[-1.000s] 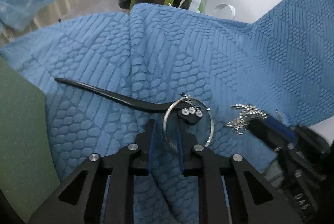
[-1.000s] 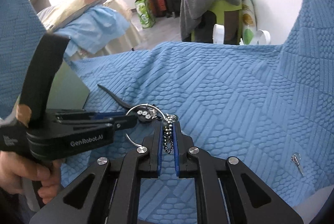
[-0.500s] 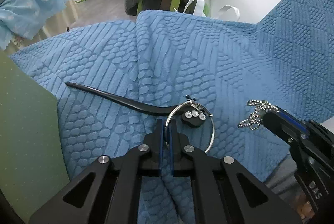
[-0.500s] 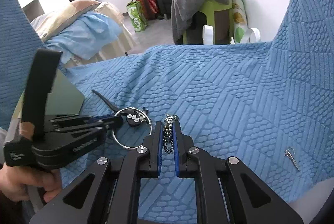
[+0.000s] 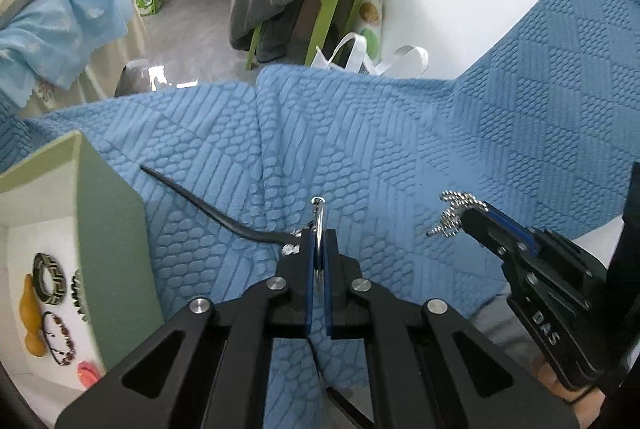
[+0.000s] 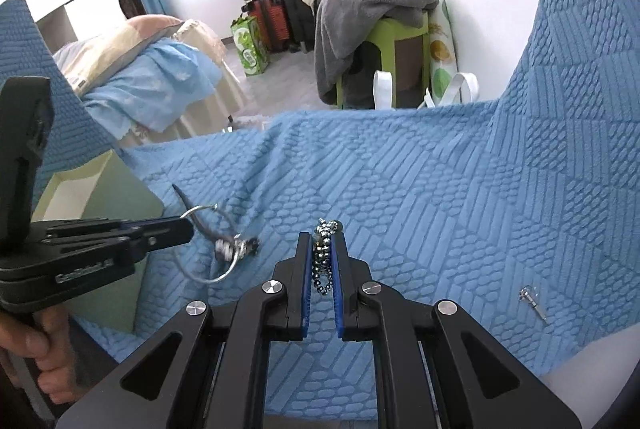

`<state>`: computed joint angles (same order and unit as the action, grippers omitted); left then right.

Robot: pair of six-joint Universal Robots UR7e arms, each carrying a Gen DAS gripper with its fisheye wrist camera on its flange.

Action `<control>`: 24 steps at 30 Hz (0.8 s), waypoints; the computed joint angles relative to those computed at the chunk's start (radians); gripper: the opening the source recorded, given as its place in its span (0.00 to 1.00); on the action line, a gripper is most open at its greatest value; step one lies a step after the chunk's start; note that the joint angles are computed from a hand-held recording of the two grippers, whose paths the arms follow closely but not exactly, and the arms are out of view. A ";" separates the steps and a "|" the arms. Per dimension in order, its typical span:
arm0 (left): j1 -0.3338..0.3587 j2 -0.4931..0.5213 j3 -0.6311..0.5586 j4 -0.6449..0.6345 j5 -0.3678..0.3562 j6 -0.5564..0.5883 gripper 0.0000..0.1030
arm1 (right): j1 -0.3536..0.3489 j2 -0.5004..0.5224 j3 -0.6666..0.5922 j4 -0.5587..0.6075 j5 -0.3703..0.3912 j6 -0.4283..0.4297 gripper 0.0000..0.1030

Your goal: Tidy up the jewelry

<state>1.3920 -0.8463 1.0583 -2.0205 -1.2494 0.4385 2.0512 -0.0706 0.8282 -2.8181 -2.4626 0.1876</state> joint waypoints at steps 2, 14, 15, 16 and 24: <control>-0.005 -0.017 0.001 0.011 -0.014 0.004 0.03 | 0.008 0.005 -0.022 0.002 -0.008 -0.009 0.07; -0.035 -0.109 -0.008 0.021 -0.076 0.062 0.03 | 0.063 0.070 -0.224 0.072 -0.032 -0.053 0.07; -0.038 -0.117 -0.004 0.009 -0.078 0.066 0.03 | 0.068 0.080 -0.252 0.083 -0.035 -0.057 0.07; -0.040 -0.123 -0.005 0.006 -0.080 0.064 0.03 | 0.072 0.087 -0.270 0.087 -0.037 -0.063 0.07; -0.041 -0.160 -0.013 -0.015 -0.089 0.074 0.03 | 0.115 0.227 -0.599 0.210 -0.043 -0.125 0.07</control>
